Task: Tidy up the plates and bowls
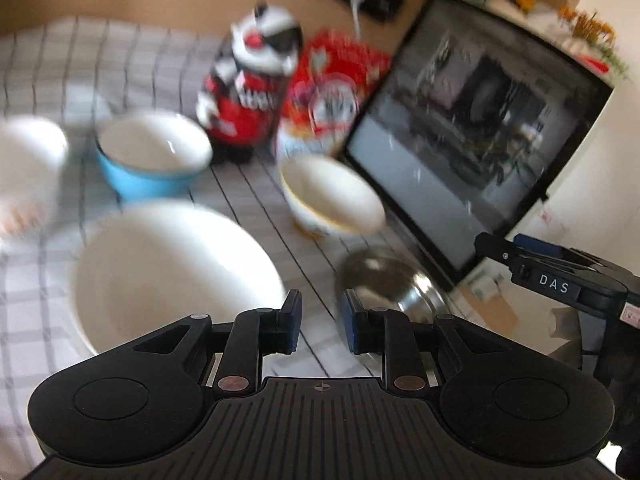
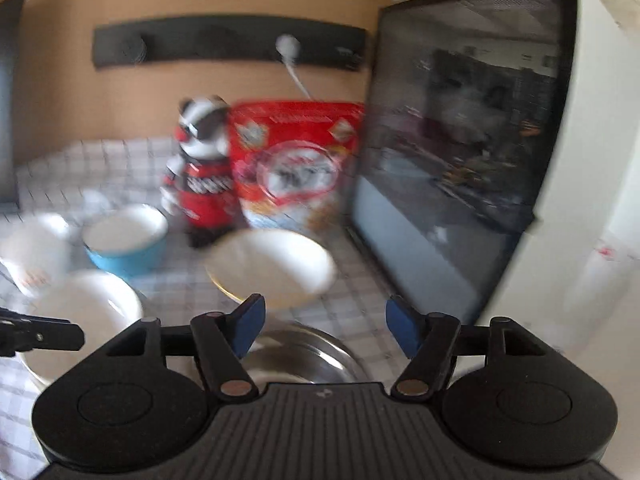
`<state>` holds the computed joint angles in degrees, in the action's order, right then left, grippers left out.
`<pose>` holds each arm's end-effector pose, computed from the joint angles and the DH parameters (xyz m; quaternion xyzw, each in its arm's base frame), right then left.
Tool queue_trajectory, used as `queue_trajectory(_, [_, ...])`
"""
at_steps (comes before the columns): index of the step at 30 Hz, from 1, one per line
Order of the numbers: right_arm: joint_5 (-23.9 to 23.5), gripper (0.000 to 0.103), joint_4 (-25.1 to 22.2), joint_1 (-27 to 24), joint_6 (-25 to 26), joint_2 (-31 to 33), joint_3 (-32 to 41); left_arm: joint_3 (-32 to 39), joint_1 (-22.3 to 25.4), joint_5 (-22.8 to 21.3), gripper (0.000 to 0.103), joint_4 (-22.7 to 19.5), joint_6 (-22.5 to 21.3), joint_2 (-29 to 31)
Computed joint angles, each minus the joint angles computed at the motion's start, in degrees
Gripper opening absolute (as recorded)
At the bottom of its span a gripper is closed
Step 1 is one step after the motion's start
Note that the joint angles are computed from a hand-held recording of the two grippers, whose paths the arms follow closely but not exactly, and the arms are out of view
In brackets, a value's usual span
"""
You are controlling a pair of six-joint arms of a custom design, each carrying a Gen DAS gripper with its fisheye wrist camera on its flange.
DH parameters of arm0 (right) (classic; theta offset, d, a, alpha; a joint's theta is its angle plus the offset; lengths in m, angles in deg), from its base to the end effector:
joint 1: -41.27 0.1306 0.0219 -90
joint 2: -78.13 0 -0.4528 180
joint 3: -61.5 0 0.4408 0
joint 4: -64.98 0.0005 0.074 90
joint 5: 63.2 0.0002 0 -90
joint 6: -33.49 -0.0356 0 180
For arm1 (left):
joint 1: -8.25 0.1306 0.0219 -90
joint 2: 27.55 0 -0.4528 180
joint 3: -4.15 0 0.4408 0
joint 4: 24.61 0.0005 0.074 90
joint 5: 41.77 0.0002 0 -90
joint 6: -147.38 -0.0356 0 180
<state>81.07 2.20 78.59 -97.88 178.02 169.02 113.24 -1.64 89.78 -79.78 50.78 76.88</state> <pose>0.4875 0.3347 0.5573 0.1665 0.8437 -0.1676 0.4820 0.6243 -0.1333 0.5271 0.2448 0.8537 -0.3428 0.3062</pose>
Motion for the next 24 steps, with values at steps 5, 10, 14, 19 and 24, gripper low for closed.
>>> queue_trajectory(5, [-4.5, 0.067, 6.6, -2.6, 7.4, -4.0, -8.0, -3.4, -4.0, -6.5, 0.024, 2.9, 4.8, -1.7])
queue_trajectory(10, [-17.8, 0.067, 17.5, -7.2, 16.7, -7.8, -14.2, -4.2, -8.1, -16.8, 0.024, 6.5, 17.0, -1.9])
queue_trajectory(14, [-22.3, 0.067, 23.1, -9.9, 21.9, -9.7, -18.6, -4.5, -10.8, -24.2, 0.024, 6.8, 23.2, -1.6])
queue_trajectory(19, [-30.9, 0.068, 26.4, -12.7, 26.3, -10.4, -22.6, -5.6, -13.5, -30.6, 0.024, 5.4, 27.5, -2.1])
queue_trajectory(24, [-27.9, 0.068, 24.7, -12.0, 26.7, -8.9, -22.0, -4.7, -14.9, -35.5, 0.024, 2.5, 28.5, -1.4])
